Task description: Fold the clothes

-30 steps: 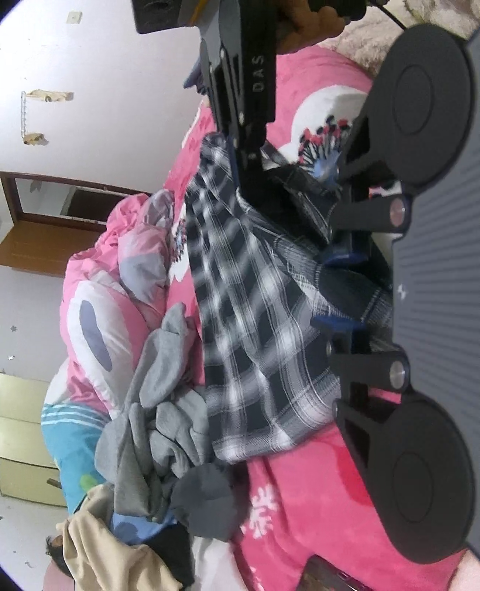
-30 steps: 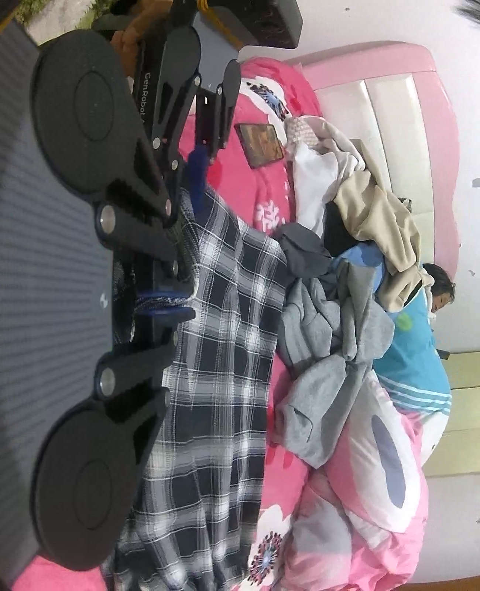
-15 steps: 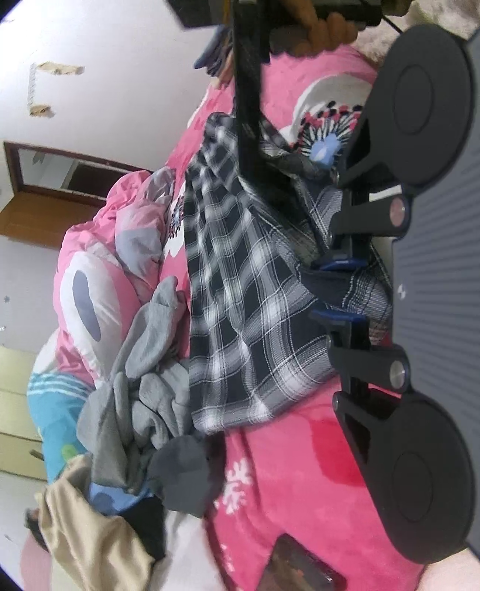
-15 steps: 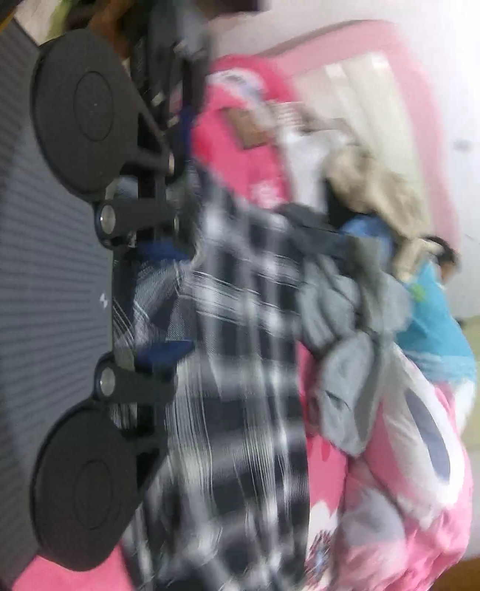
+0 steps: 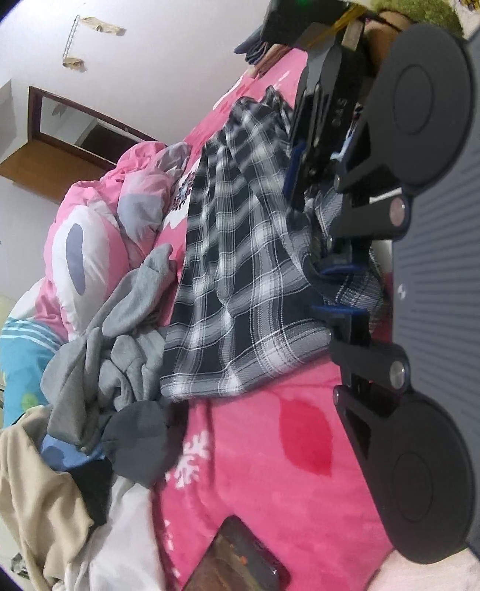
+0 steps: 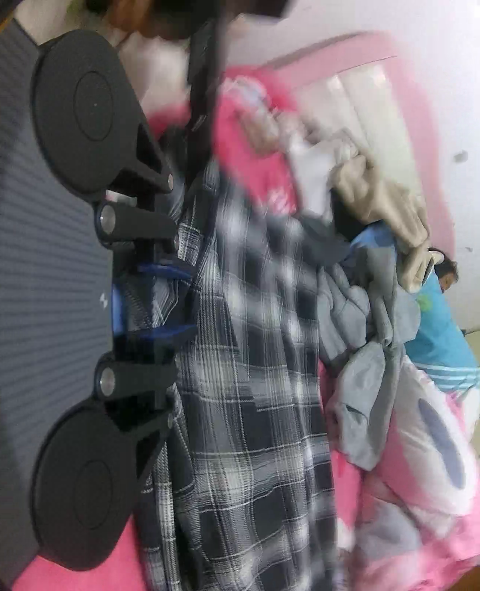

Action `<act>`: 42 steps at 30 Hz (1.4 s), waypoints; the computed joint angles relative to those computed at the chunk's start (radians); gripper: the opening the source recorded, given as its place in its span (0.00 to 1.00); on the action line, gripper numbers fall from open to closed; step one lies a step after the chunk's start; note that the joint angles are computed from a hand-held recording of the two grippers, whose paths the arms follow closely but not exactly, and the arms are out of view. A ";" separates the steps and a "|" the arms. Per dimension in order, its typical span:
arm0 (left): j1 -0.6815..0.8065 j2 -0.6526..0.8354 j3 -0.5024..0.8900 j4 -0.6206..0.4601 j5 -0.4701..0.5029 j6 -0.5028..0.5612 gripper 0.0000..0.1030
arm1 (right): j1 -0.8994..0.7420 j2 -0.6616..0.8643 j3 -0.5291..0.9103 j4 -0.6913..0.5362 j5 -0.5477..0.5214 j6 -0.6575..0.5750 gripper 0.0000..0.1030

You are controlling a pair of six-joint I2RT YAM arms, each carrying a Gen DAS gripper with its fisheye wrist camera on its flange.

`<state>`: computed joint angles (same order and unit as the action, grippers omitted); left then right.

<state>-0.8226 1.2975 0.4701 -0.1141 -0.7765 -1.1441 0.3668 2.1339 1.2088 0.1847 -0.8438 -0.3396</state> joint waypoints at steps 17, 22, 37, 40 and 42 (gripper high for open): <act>0.130 0.313 0.238 0.088 0.077 0.275 0.39 | -0.116 -0.067 -0.035 0.085 -0.046 0.148 0.28; 0.133 0.301 0.203 0.132 0.078 0.267 0.39 | -0.158 -0.008 0.119 0.069 0.090 0.128 0.28; 0.140 0.283 0.123 0.261 0.083 0.297 0.41 | -0.172 0.170 0.460 -0.109 0.315 0.124 0.24; 0.131 0.285 0.109 0.287 0.070 0.295 0.41 | -0.141 0.253 0.583 -0.239 0.464 0.068 0.26; 0.124 0.286 0.094 0.311 0.060 0.291 0.41 | -0.122 0.223 0.554 -0.233 0.493 0.072 0.28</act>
<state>-0.6986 1.5833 0.5641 0.1970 -0.7161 -0.8526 0.2447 2.3572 1.7626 -0.0483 -0.3506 -0.2676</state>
